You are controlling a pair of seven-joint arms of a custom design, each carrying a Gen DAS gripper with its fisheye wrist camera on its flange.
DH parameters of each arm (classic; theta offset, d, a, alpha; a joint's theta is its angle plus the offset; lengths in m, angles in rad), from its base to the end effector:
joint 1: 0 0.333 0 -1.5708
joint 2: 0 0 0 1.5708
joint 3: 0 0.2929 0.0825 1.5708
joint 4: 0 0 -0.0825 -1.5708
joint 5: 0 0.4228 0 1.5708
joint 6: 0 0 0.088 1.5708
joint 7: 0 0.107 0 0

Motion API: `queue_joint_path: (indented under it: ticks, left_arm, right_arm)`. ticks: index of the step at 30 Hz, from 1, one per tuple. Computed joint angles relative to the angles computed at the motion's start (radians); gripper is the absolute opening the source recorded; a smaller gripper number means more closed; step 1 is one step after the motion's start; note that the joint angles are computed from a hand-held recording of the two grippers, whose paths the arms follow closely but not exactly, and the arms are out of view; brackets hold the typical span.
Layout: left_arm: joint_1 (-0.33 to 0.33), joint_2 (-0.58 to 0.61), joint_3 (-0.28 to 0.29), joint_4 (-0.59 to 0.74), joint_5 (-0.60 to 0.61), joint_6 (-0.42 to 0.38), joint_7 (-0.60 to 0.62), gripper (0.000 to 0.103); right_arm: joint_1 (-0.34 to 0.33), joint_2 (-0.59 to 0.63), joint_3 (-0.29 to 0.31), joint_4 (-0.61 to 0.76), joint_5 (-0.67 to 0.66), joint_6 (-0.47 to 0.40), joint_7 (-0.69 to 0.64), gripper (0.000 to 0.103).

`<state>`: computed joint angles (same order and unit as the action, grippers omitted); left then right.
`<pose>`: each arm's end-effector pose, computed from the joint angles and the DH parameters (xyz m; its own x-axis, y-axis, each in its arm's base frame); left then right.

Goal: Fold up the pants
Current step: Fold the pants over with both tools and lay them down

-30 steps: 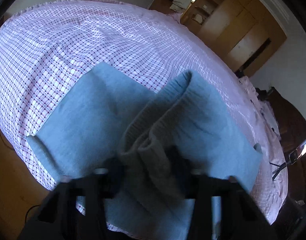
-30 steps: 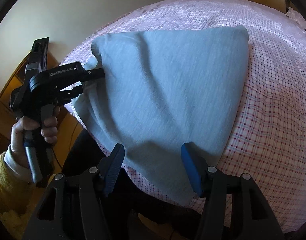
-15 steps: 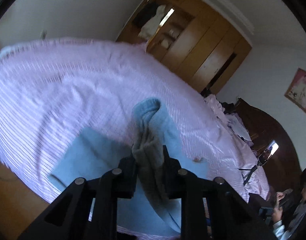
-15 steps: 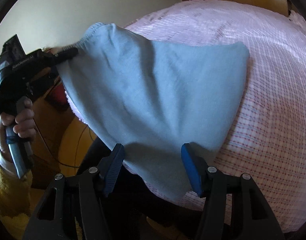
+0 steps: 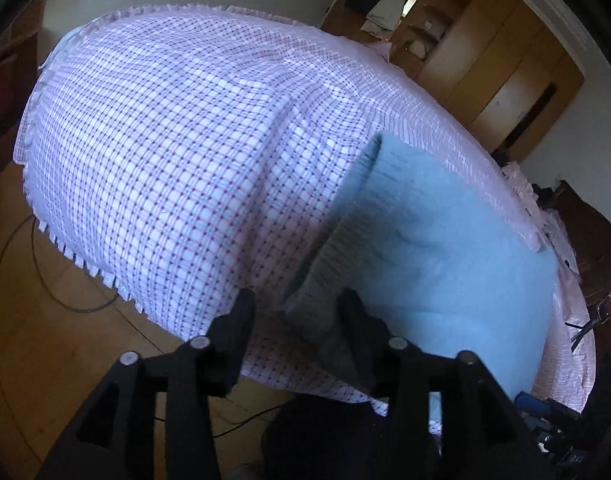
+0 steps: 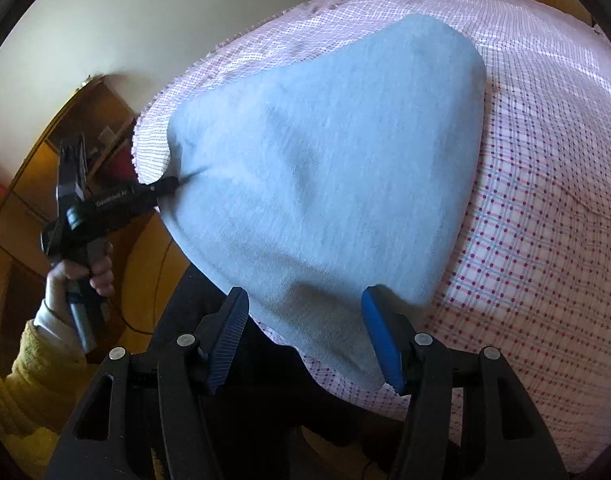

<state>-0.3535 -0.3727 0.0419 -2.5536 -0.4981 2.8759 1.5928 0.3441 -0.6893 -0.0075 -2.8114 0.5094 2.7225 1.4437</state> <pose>0.4807 -0.1263 0.4291 -0.0273 -0.9192 0.3929 -0.8114 -0.2092 -0.5458 0.3941 0.1192 0.4177 0.1580 -0.9205 -0.3574 -0.8565 0.0523 -0.5135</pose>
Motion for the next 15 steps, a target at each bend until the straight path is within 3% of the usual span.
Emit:
queue_joint_path:
  ticks: [3, 7, 11, 15]
  left_arm:
    - [0.025, -0.036, -0.008, -0.008, 0.039, -0.034, 0.002, 0.052]
    - [0.072, -0.117, -0.055, -0.028, 0.15, -0.04, -0.056, 0.05]
    - [-0.01, -0.137, -0.014, -0.001, 0.167, 0.005, -0.035, 0.05]
    - [-0.034, -0.016, -0.039, 0.119, 0.216, 0.02, -0.015, 0.05]
  right_arm:
    - [-0.035, 0.007, 0.016, 0.034, -0.047, -0.02, -0.002, 0.053]
    - [-0.064, -0.011, 0.033, 0.052, -0.084, 0.016, 0.006, 0.053]
    - [-0.106, 0.049, 0.04, 0.111, -0.116, 0.073, 0.035, 0.053]
    - [-0.135, 0.136, 0.049, 0.176, -0.132, 0.137, 0.083, 0.052]
